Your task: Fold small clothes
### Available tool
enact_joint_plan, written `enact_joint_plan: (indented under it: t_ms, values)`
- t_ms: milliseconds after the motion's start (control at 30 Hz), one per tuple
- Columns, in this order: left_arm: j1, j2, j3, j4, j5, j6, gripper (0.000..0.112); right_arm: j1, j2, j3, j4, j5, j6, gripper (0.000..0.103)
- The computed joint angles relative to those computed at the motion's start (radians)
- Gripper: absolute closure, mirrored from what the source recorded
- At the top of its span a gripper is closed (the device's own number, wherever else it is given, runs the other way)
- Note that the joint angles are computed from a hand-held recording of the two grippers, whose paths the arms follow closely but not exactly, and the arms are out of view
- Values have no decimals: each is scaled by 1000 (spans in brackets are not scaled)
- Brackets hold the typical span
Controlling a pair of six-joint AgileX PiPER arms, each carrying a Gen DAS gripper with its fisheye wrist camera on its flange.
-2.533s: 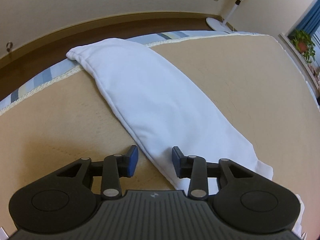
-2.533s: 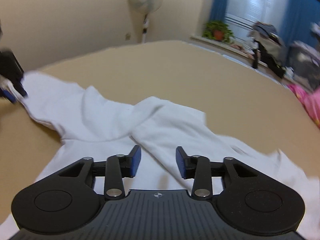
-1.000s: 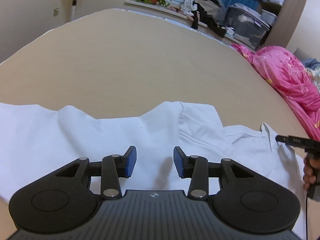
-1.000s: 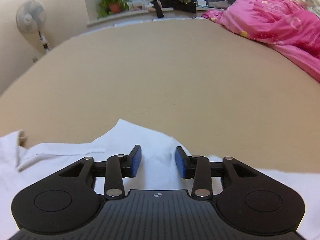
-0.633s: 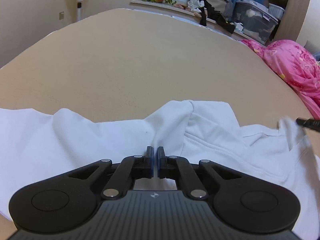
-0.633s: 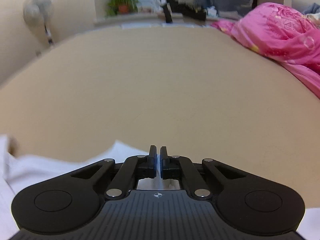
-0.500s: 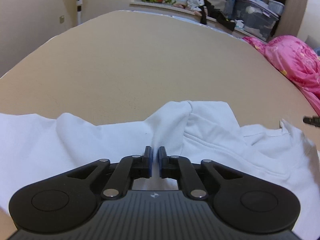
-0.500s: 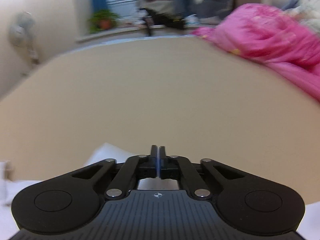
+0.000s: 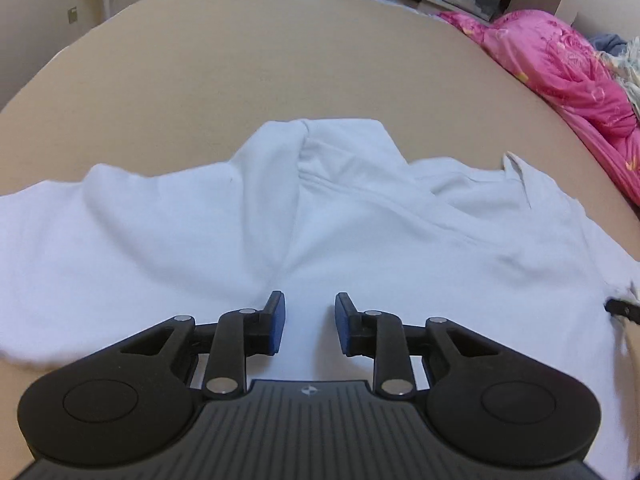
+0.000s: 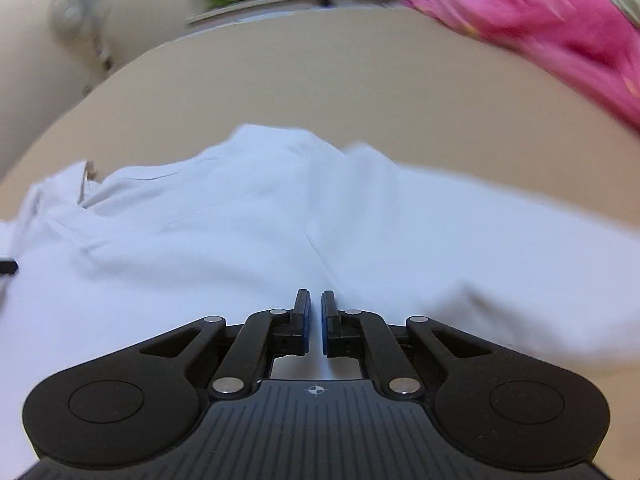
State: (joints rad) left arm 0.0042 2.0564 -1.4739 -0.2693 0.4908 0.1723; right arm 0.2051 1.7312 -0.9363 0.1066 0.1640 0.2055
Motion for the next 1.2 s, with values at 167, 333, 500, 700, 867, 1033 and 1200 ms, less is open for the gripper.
enact_joint_plan:
  t_ms: [167, 333, 500, 700, 867, 1033, 1200]
  values:
    - [-12, -169, 171, 85, 108, -127, 82, 74, -257, 175, -139, 209, 226, 97]
    - [58, -459, 497, -35, 138, 0, 82, 129, -483, 311, -169, 371, 386, 82]
    - [112, -708, 753, 14, 180, 2, 82, 299, -717, 479, -254, 438, 701, 82]
    - [263, -964, 908, 1, 322, 71, 82, 698, -892, 569, -557, 619, 1295, 82]
    - [379, -1212, 983, -28, 421, 196, 81, 892, -933, 556, -653, 754, 1558, 79]
    - [720, -1302, 1150, -287, 480, 580, 76, 1082, -892, 643, -773, 747, 1842, 81]
    - [671, -1337, 1224, -246, 451, 520, 76, 1081, -927, 634, -772, 779, 1866, 80]
